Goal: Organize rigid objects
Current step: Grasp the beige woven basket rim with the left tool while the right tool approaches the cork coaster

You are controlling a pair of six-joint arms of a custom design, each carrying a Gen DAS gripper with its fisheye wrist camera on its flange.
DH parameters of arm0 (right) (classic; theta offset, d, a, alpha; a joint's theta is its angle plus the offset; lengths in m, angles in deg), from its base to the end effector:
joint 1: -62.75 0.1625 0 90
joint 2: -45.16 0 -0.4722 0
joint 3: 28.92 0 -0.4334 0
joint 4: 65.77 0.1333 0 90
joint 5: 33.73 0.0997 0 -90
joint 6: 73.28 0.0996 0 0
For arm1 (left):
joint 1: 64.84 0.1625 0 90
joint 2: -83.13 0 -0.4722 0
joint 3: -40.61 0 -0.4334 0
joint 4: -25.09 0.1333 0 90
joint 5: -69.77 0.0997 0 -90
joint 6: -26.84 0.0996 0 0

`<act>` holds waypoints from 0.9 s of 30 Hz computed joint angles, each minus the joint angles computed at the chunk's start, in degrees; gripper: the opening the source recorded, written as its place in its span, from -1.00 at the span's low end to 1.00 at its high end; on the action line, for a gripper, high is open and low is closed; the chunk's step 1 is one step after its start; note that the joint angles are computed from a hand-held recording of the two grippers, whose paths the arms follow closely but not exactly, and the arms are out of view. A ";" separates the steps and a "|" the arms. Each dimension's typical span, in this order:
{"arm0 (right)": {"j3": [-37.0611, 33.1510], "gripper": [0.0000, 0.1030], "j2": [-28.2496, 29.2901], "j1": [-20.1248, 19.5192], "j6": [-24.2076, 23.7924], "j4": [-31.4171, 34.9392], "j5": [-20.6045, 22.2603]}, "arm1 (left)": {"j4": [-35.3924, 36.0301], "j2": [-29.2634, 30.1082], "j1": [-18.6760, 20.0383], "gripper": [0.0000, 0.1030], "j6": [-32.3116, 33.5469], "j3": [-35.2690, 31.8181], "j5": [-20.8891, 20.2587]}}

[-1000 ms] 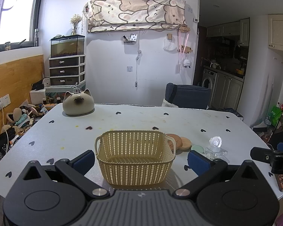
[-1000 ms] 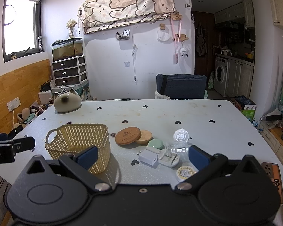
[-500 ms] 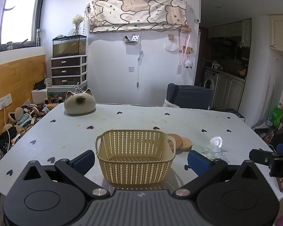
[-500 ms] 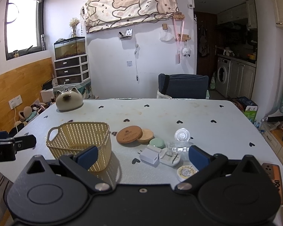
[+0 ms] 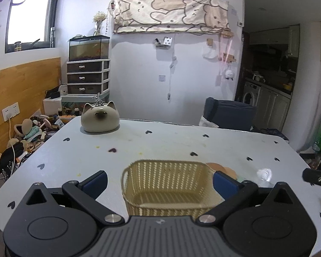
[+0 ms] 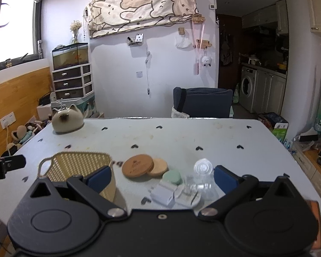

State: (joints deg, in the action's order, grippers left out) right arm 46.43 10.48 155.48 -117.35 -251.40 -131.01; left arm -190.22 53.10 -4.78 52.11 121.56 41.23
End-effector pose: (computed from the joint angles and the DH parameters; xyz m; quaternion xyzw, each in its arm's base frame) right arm 0.1613 -0.8484 0.1736 0.3247 -0.8242 0.4110 0.2153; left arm -0.1853 -0.7642 0.1456 0.0435 0.7499 -0.5358 0.3855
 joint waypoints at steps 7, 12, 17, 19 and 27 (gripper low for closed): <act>-11.33 1.00 6.74 1.21 -0.01 3.23 -1.47 | 3.62 -0.04 2.90 1.00 0.86 -4.98 -1.09; -20.45 1.00 12.36 2.10 -0.99 6.54 -2.73 | 10.29 -1.22 5.06 1.00 -2.03 -7.05 -2.58; -30.66 1.00 18.53 2.75 -3.00 10.57 -4.65 | 17.01 -2.88 7.37 1.00 -6.07 -7.67 -5.30; -35.16 1.00 21.19 2.89 -4.24 12.56 -5.39 | 21.08 -3.80 8.30 1.00 -8.96 -7.67 -6.51; -54.45 1.00 31.69 2.64 -14.30 25.46 -7.66 | 30.28 -6.07 10.49 1.00 -13.83 -7.48 -11.06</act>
State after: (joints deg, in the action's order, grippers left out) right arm -8.02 42.16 158.12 -131.64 -225.94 -138.66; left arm -159.94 47.02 5.71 38.29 114.08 30.17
